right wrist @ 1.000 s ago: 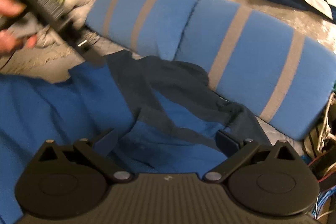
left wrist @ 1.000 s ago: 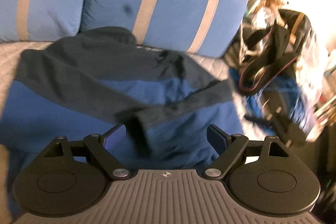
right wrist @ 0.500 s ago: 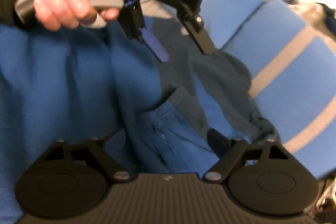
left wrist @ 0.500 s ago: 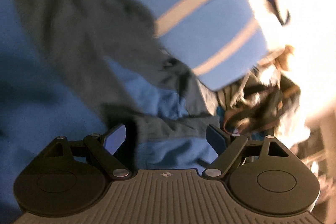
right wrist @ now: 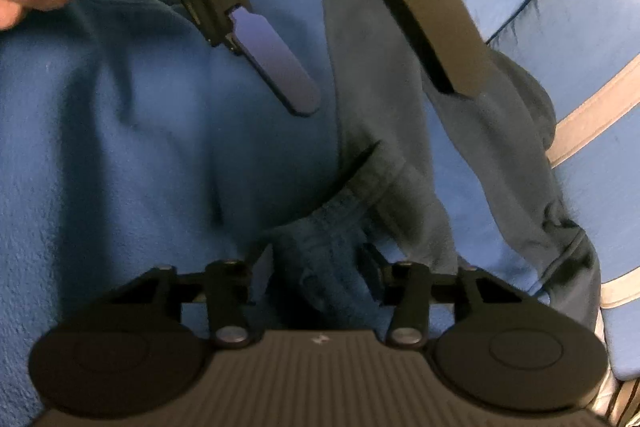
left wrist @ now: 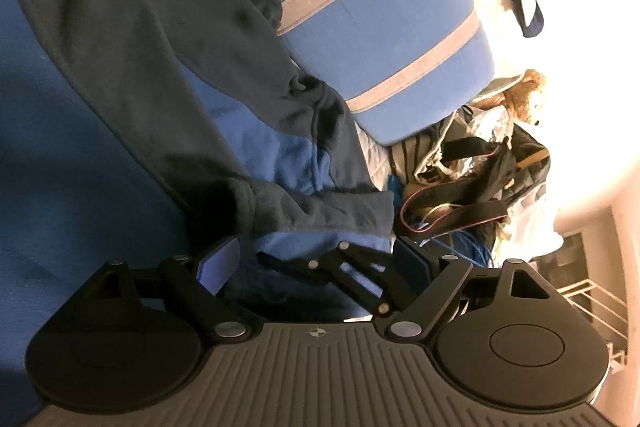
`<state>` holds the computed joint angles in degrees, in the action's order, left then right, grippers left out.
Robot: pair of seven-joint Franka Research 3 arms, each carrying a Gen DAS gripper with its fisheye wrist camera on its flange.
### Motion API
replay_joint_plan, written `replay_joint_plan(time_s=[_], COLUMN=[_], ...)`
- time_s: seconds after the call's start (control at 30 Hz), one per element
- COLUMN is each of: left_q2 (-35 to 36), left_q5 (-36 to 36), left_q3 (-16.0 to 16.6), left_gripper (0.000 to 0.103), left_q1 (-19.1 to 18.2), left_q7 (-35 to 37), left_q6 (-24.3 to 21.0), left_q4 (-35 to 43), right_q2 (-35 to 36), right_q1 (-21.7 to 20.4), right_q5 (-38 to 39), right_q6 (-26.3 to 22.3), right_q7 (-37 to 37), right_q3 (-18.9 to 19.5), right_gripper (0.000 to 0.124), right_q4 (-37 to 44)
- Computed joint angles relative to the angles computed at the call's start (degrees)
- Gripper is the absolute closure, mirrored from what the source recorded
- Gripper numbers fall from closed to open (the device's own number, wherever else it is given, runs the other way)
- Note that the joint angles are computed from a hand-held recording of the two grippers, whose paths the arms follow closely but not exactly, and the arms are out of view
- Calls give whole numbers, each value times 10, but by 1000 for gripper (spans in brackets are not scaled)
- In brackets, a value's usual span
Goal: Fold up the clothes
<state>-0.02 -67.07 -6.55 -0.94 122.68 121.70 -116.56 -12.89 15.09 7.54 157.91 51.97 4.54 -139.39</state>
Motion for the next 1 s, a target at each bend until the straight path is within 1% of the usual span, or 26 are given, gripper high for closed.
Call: replay_joint_plan(time_s=[0.03, 0.07, 0.2, 0.3, 0.43, 0.63, 0.7, 0.8, 0.9, 0.93, 1.0], left_q2=[1, 2, 12, 19, 28, 57, 65, 72, 74, 74, 73], left_q5=[-1, -4, -16, -22, -24, -48, -58, -71, -79, -80, -81], left_q3=[0, 1, 2, 1, -1, -4, -6, -11, -15, -16, -17], left_gripper=[19, 19, 19, 19, 19, 19, 19, 19, 19, 19, 19], left_q1=[0, 1, 7, 11, 17, 34, 40, 46, 46, 46, 45], left_q7=[0, -3, -14, -22, -34, -77, -89, -100, -101, -101, -103], left_q6=[-2, -6, -30, -44, -61, -124, -142, -159, -161, -161, -154], left_q4=[0, 1, 7, 12, 18, 31, 33, 35, 33, 33, 31], right_q2=[-4, -9, -41, -64, -96, -155, -172, -185, -193, -190, -186], right_q1=[-1, -4, -27, -56, -111, -181, -209, -238, -254, -249, -224], right_q5=[-5, -17, -84, -133, -177, -197, -195, -185, -177, -176, -169], right_q6=[3, 9, 50, 94, 151, 198, 208, 211, 214, 217, 219], right_q7=[2, 8, 47, 96, 174, 243, 266, 295, 324, 325, 319], right_q3=[2, 7, 36, 64, 109, 175, 204, 234, 257, 254, 235], right_gripper=[88, 89, 97, 100, 101, 101, 101, 101, 101, 101, 101], right_q4=[-5, -11, -50, -78, -102, -136, -145, -145, -147, -149, -152])
